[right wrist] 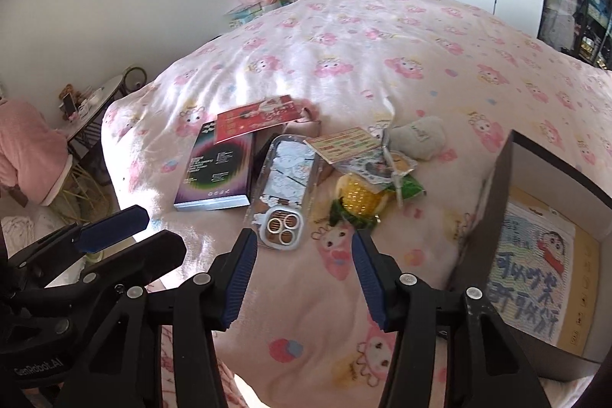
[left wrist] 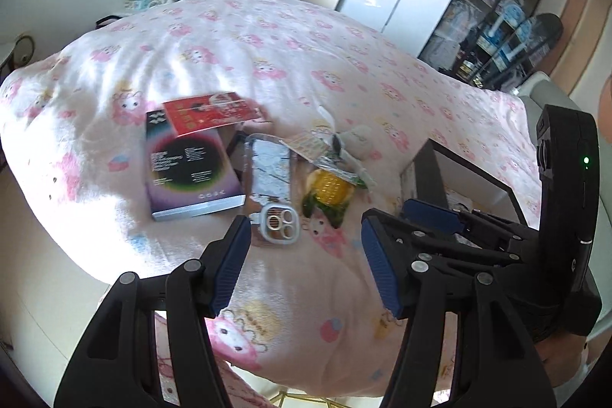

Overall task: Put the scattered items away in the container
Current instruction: 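Move the left gripper back toward the black Smart Devil box, then grasp the black Smart Devil box with the left gripper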

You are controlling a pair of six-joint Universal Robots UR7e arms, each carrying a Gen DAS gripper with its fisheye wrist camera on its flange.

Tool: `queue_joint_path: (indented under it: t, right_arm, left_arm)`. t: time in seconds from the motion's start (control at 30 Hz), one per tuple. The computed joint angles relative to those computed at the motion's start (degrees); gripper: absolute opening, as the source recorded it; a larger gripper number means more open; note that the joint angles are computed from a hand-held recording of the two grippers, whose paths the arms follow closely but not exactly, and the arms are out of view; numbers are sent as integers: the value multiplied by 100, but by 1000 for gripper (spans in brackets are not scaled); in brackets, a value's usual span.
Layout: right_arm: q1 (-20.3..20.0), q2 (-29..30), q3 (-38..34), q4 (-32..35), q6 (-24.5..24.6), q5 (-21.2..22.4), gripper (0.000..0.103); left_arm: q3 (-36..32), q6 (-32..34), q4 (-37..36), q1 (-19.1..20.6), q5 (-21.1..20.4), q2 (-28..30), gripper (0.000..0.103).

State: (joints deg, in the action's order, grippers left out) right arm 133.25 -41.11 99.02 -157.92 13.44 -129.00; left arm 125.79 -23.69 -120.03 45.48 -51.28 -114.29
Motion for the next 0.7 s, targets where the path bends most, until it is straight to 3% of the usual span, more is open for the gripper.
queue_joint_path:
  t: [0.37,0.47,0.7]
  right_arm:
    - [-525,1084,-1347,627,-270,824,49]
    - [-575,1346,-1662,758,-59,753,47]
    - [-739,1806,-2212,1134,-47,1084,47]
  left_arm:
    - [-402,43,-1228,1755,135,841,61]
    - [-524,39,-1585,2036,295,1020,61]
    - [-824,157,-1699,2526,-279,1538,57]
